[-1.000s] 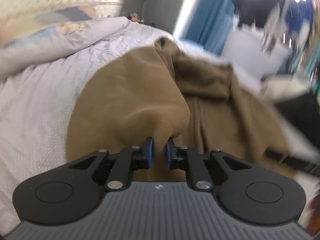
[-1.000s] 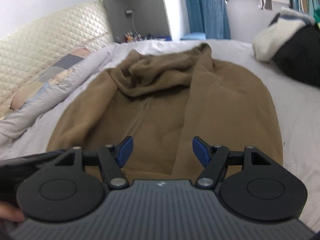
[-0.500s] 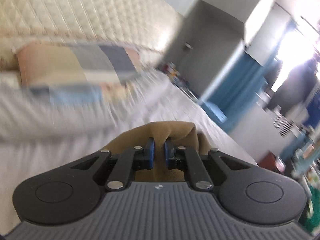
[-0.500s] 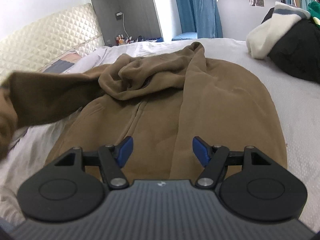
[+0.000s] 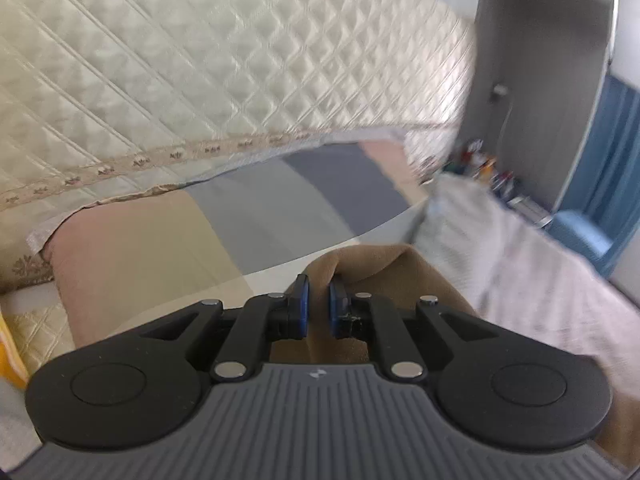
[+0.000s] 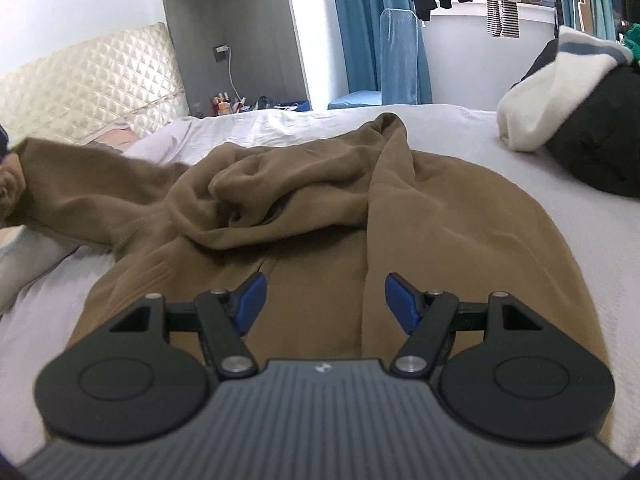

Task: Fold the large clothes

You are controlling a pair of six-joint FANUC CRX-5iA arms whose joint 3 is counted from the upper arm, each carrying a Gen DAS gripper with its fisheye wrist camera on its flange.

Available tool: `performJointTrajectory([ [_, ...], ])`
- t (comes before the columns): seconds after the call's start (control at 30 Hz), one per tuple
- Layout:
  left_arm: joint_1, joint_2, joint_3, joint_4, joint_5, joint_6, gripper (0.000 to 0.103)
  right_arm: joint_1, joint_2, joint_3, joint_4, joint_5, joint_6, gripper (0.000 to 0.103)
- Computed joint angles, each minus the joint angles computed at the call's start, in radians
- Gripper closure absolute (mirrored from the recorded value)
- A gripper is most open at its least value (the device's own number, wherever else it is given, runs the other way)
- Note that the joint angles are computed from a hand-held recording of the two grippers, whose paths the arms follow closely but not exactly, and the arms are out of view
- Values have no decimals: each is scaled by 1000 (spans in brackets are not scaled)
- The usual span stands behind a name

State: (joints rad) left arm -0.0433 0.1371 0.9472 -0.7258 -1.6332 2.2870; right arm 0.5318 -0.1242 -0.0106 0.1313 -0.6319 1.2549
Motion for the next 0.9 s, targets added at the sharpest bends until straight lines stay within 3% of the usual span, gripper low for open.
performJointTrajectory([
  [0.13, 38, 47, -24, 11, -4, -14, 91, 0, 28, -4, 16, 37, 7, 35],
  [0.3, -7, 47, -52, -26, -6, -28, 87, -11, 60, 2, 8, 49, 32, 35],
  [0.37, -16, 32, -57, 8, 1, -66, 62, -21, 70, 16, -23, 42, 49, 35],
  [0.4, -6, 31, -46, 50, 0, -87, 43, -26, 72, 22, -38, 39, 60, 35],
  [0.43, -6, 26, -37, 76, -4, -98, 39, -29, 73, 27, -53, 36, 70, 35],
  [0.53, -112, 0, -16, 2, -32, -40, 36, -45, 65, 37, -107, 28, 113, 35],
  [0.63, -214, -1, 28, -18, -64, 10, 36, -43, 36, 2, -77, 56, 91, 35],
  [0.73, -369, 33, 100, -112, -121, 4, 36, -46, 1, -24, -86, 73, 95, 35],
  [0.9, -590, 72, 151, -180, -157, 82, 36, -52, -63, -54, -131, 69, 154, 35],
])
